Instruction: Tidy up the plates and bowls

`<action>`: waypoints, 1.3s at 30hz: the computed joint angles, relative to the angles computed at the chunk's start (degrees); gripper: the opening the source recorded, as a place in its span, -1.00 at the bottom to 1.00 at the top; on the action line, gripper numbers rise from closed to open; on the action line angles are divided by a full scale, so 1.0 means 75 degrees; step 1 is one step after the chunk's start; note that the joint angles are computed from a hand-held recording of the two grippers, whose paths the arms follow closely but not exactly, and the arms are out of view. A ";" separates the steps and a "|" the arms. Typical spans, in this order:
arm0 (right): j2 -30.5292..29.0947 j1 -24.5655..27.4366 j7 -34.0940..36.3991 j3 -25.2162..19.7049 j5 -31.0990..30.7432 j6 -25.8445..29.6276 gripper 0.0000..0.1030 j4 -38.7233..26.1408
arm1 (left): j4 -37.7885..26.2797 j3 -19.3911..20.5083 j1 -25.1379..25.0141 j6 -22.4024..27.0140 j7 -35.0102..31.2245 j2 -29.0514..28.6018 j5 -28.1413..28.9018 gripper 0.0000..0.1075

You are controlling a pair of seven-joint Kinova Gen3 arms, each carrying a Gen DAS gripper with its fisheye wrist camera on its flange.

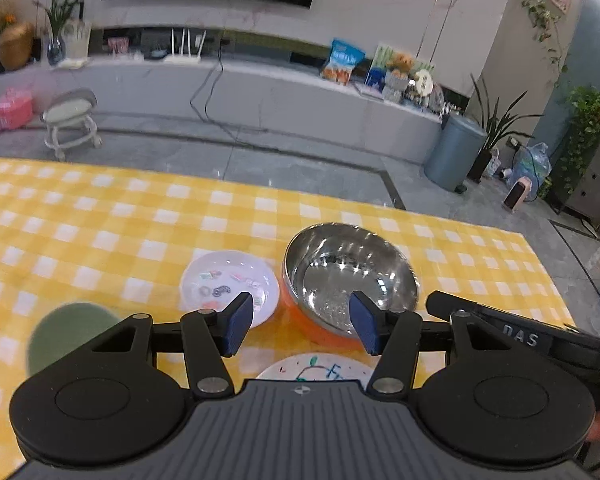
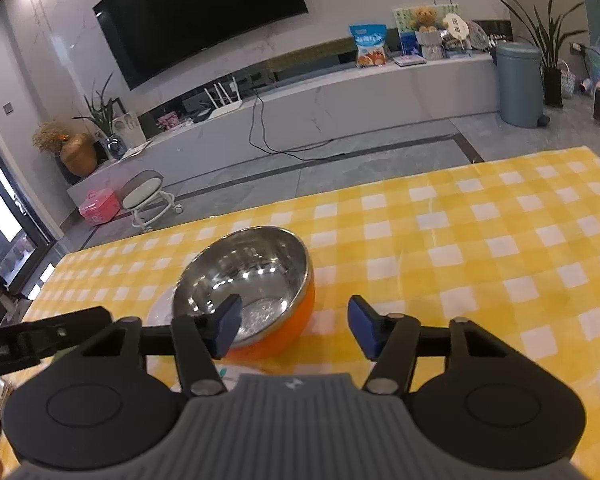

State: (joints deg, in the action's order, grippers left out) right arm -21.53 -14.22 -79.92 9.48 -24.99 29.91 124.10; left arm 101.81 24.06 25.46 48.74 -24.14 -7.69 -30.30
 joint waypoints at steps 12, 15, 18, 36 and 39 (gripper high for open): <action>0.0678 0.0013 0.0270 -0.0003 -0.0515 0.0007 -0.08 -0.0077 | -0.0381 -0.0861 0.0268 -0.0316 -0.1052 0.0995 0.0229 0.19; 0.0676 0.0094 0.0367 -0.0072 -0.0553 0.0140 -0.16 -0.0113 | -0.0416 -0.1014 0.0347 -0.0283 -0.1143 0.1091 0.0408 -0.02; 0.0706 0.0116 0.0526 -0.0047 -0.0672 0.0230 -0.39 -0.0120 | -0.0426 -0.1089 0.0412 -0.0239 -0.1225 0.1109 0.0495 -0.34; 0.0451 0.0606 0.0561 -0.0030 -0.1053 0.1142 -0.82 -0.0432 | -0.1406 -0.1035 0.0827 0.1285 -0.1184 0.1120 0.0695 -0.83; 0.0300 0.0651 0.0411 0.0032 -0.1006 0.1713 -0.82 -0.0689 | -0.1777 -0.0936 0.0872 0.1980 -0.1174 0.1046 0.0760 -0.83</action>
